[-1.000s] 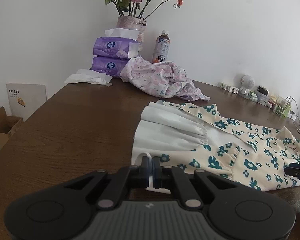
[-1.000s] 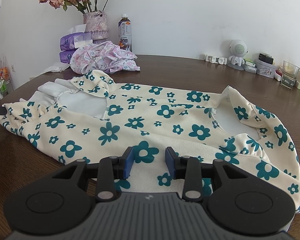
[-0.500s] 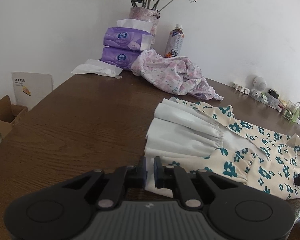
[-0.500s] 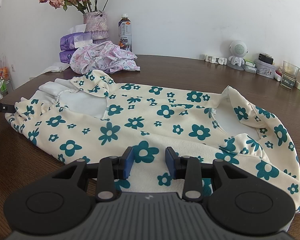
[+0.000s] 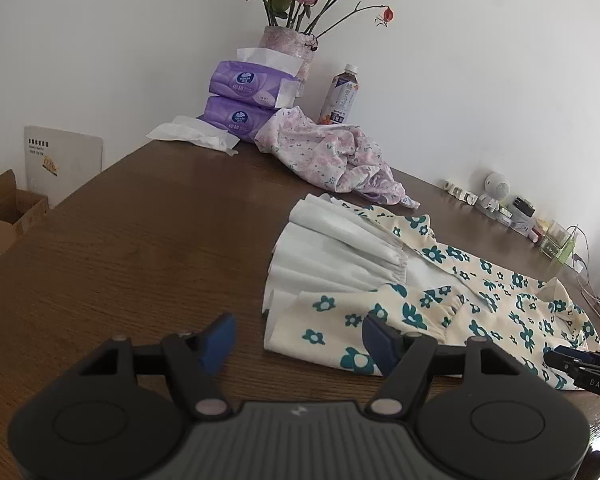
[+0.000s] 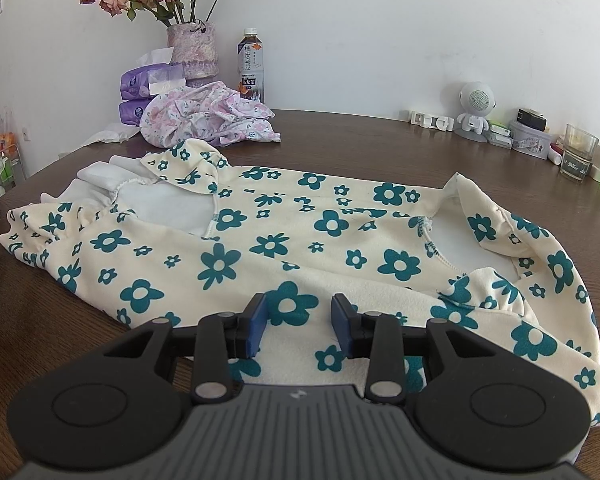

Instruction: Fold clothes

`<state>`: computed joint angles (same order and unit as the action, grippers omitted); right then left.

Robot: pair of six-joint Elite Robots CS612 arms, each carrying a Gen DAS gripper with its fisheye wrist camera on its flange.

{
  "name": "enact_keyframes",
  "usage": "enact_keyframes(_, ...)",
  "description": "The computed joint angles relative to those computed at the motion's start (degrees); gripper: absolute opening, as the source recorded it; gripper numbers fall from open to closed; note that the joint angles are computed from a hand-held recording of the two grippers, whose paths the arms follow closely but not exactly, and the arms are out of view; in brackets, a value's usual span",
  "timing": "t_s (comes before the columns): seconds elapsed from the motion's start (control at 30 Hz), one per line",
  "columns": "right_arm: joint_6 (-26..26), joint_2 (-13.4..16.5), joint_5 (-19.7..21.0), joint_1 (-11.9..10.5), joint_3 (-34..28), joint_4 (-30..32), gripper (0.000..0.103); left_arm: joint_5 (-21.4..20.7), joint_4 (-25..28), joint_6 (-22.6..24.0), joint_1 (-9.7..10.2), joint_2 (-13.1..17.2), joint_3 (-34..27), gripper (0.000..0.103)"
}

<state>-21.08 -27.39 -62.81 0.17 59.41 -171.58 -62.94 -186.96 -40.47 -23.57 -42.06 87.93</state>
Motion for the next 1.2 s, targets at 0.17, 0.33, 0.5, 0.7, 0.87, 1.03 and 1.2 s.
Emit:
enact_keyframes(0.17, 0.0, 0.0, -0.1, 0.0, 0.1, -0.1, 0.036, 4.0, 6.0, -1.1, -0.66, 0.3, -1.4, 0.073)
enact_keyframes(0.33, 0.0, -0.1, 0.0, 0.0, 0.2, -0.1, 0.036, 9.5, 9.6, 2.0, -1.8, 0.6, -2.6, 0.083)
enact_keyframes(0.5, -0.1, -0.1, 0.2, 0.0, 0.1, 0.0, 0.038, 5.8, 7.0, 2.3, -1.22, 0.9, -2.4, 0.085)
enact_keyframes(0.7, -0.1, -0.1, 0.2, 0.0, 0.2, -0.1, 0.038, 6.3, 9.8, 2.0, -1.29, 1.2, -3.4, 0.083)
enact_keyframes(0.87, -0.1, -0.1, 0.2, 0.0, 0.3, -0.1, 0.038, 7.3, 11.1, 2.3, -1.5, 1.3, -4.0, 0.066)
enact_keyframes(1.03, -0.1, -0.2, 0.4, 0.0, 0.3, -0.1, 0.039, 7.6, 11.5, 3.0, -1.55, 1.4, -4.4, 0.043)
enact_keyframes(1.2, -0.1, -0.1, 0.5, -0.1, 0.2, 0.1, 0.04, 7.5, 11.1, 2.4, -1.43, 1.5, -4.3, 0.012)
